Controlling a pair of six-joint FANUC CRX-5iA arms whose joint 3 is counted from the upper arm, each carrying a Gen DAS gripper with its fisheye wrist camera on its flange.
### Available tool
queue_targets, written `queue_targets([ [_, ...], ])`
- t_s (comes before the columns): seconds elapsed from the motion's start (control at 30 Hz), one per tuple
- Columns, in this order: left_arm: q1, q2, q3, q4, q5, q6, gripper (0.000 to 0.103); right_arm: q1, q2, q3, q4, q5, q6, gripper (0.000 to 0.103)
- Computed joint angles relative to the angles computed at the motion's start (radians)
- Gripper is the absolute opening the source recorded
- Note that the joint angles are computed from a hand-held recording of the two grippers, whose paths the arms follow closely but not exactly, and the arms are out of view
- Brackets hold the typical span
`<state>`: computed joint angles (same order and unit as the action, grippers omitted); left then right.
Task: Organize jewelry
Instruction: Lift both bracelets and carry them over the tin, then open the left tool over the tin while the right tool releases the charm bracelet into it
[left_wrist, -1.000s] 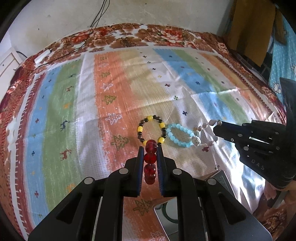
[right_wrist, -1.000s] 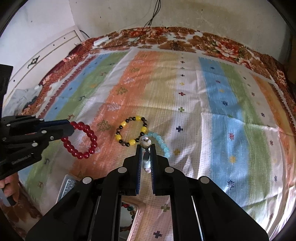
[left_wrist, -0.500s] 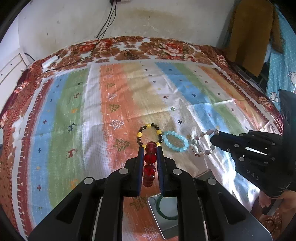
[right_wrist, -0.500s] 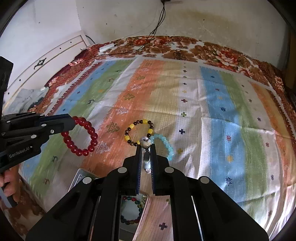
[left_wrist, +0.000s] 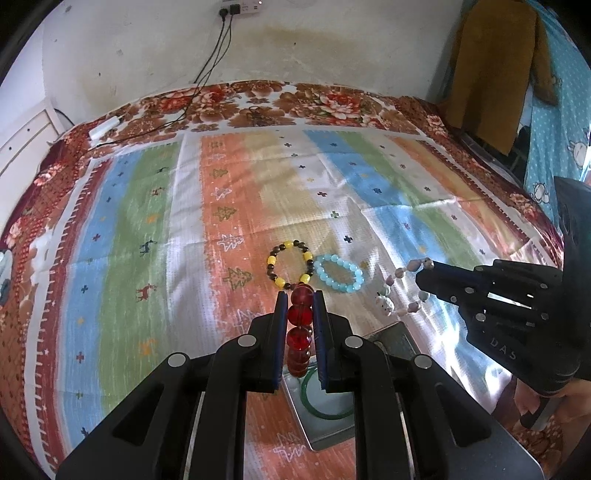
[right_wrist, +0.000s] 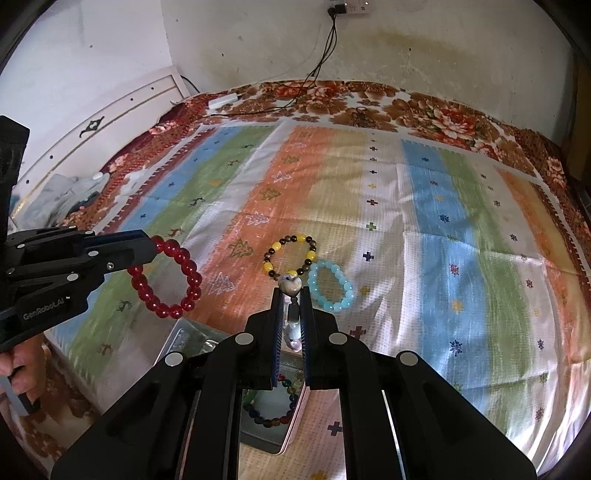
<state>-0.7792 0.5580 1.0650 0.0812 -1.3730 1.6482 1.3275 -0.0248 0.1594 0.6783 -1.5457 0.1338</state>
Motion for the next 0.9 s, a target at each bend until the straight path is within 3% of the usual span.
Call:
queue_targets([
  [0.9, -0.044, -0.091, -0.163, -0.003, 0.044, -0.055, 0.013, 0.078, -0.014, -0.004, -0.052, 0.017, -0.004, 0.01],
])
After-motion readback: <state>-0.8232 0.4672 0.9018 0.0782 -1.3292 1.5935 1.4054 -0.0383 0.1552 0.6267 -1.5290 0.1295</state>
